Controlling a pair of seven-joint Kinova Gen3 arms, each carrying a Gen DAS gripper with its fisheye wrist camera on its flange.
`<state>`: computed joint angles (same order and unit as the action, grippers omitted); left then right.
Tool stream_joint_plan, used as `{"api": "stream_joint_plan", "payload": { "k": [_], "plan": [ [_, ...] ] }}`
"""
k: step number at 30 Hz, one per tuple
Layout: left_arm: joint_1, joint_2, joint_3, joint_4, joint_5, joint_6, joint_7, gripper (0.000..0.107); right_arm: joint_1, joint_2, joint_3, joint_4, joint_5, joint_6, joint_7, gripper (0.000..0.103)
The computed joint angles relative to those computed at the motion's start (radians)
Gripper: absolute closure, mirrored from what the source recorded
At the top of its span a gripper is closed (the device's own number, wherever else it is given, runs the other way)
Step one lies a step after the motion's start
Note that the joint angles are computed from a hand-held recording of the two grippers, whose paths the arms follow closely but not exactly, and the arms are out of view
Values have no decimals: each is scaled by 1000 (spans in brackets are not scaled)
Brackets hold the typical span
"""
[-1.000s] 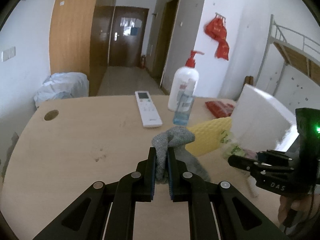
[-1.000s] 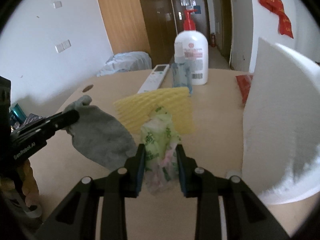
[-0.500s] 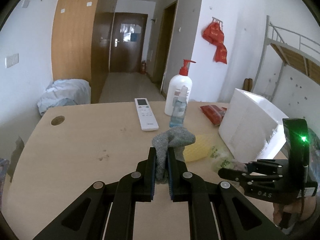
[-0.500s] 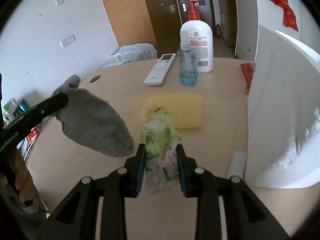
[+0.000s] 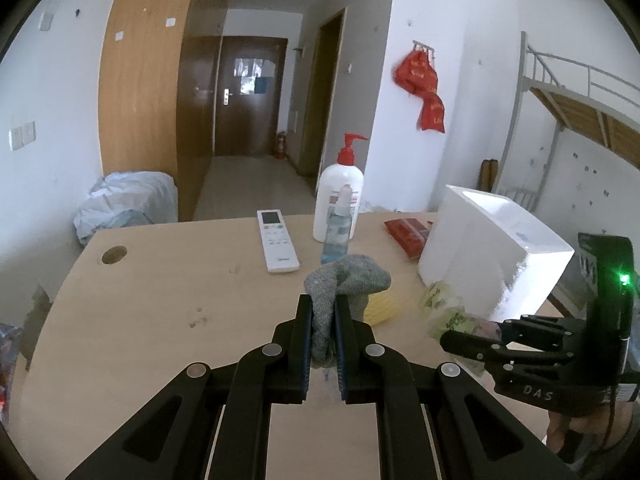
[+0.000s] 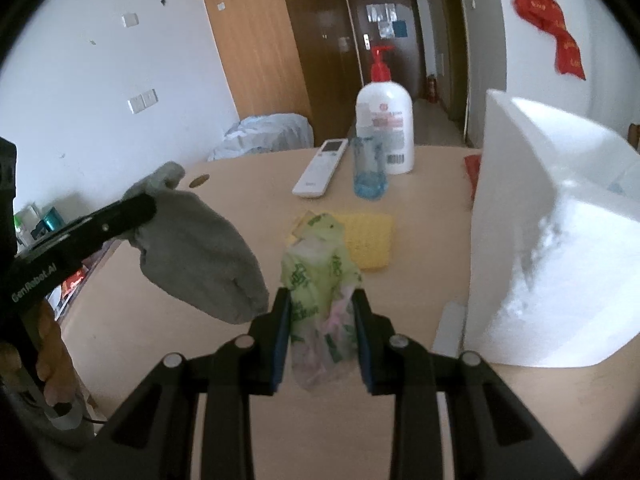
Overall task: Organize soft objects
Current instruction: 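Carry the sock with the left tool while the right tool carries the packet to the foam box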
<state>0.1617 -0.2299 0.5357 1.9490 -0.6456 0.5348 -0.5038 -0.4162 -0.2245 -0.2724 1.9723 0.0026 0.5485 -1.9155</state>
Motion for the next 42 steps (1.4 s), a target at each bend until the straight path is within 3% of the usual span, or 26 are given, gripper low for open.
{"api": "stream_joint_plan", "payload": {
  "k": [11, 20, 27, 33, 42],
  "plan": [
    [-25, -72, 91, -16, -22, 53, 38, 97, 21, -121, -25, 44, -5, -25, -12, 69],
    [-104, -122, 180, -29, 74, -1, -31, 97, 82, -269, -51, 91, -12, -26, -34, 69],
    [-161, -54, 302, -76, 116, -83, -91, 97, 171, -379, -66, 120, -10, 28, -59, 69],
    [-237, 25, 453, -131, 50, -114, -67, 97, 254, -475, -56, 137, -7, 98, -78, 69],
    [-187, 109, 496, -168, -107, -87, 39, 97, 329, -555, -43, 152, -13, 139, -82, 69]
  ]
}}
